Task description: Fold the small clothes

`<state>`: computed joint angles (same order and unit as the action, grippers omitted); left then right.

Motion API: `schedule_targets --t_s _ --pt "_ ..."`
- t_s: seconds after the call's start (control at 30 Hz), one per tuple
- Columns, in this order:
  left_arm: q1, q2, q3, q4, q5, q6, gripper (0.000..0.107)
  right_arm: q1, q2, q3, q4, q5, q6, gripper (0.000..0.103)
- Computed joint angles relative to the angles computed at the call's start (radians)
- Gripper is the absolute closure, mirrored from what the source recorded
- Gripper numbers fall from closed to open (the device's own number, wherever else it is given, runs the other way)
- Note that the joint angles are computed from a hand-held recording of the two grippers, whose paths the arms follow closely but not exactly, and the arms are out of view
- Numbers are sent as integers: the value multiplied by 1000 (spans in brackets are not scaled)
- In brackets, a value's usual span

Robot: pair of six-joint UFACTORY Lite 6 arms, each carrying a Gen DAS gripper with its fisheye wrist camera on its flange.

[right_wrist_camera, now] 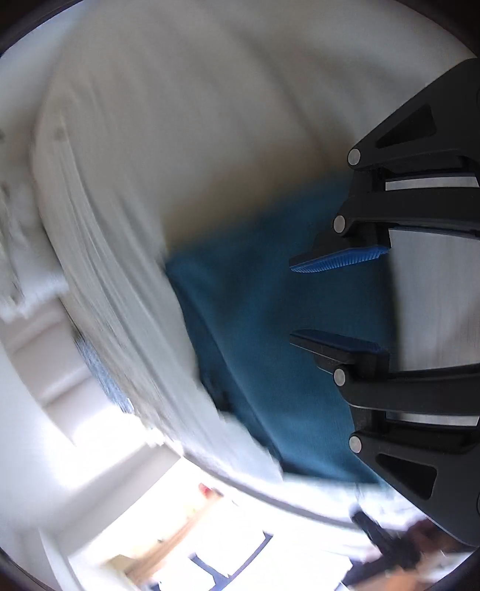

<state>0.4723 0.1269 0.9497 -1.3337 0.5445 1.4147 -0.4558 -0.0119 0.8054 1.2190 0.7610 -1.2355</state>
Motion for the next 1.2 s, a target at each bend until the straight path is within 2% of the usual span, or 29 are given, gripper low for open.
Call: schedule_targets --t_s 0.07,0.13,0.2,0.27,0.4,0.53,0.63,0.7,0.83,0.93,1.03,1.1,1.2 --pt "-125 79 39 -4 -87 -15 46 109 55 14 39 44 20 71" --pt "-212 180 99 88 -175 -131 46 260 142 24 136 58 7 71" --pt "-236 258 134 136 -212 -207 49 370 250 65 182 36 9 71" --pt "-242 258 117 70 -236 -132 50 413 323 81 225 9 -6 71" --pt "-245 248 91 47 -255 -60 50 294 408 85 293 152 -101 72" --pt "-260 234 59 -29 -286 18 50 84 433 115 249 208 -93 73" --pt "-277 237 58 -56 -304 41 50 -70 439 142 226 213 -89 73" --pt "-275 241 65 -51 -300 37 50 -152 440 171 211 172 -66 73" --pt "-274 236 52 -95 -303 87 50 -275 457 215 194 210 -22 72" --pt "-277 226 39 -118 -310 110 50 -273 388 189 200 160 -26 72" --pt "-261 201 48 24 -275 -55 50 -220 347 150 214 185 -31 72" --pt "-240 171 58 62 -217 -115 50 -129 323 140 220 184 -33 72" --pt "-237 161 106 36 -170 -89 49 1 296 136 224 163 -24 72"
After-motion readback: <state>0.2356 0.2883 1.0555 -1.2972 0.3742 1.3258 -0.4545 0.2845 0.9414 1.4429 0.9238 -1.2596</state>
